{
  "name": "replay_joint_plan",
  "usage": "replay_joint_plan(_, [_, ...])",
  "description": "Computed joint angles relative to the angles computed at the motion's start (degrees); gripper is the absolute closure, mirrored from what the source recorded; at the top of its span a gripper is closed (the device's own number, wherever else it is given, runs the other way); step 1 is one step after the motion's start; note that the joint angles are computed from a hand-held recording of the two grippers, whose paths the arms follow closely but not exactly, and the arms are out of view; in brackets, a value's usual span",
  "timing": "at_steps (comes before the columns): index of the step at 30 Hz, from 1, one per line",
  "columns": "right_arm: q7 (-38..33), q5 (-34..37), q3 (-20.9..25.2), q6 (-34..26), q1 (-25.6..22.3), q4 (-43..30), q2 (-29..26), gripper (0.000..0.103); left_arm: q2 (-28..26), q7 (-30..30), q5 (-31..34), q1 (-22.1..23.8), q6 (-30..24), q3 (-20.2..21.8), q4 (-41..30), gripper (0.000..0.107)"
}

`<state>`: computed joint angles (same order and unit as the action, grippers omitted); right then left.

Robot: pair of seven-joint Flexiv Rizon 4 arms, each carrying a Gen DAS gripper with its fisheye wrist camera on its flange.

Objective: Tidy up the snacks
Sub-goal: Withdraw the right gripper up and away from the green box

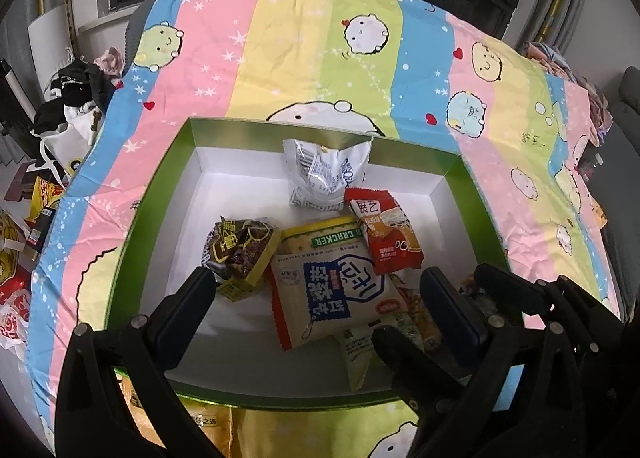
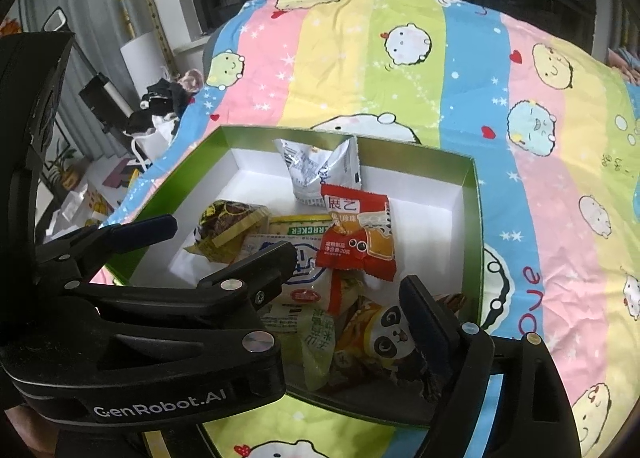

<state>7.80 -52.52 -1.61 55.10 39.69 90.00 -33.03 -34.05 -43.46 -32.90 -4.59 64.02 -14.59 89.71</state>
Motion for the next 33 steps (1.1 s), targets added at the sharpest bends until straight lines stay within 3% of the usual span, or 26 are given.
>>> replay_joint_plan(33, [4.9,-5.9,2.8,-5.6,0.7,2.8,5.2,0.016,7.7,7.9,-8.3,0.7,4.3,-1.1,8.0,0.004])
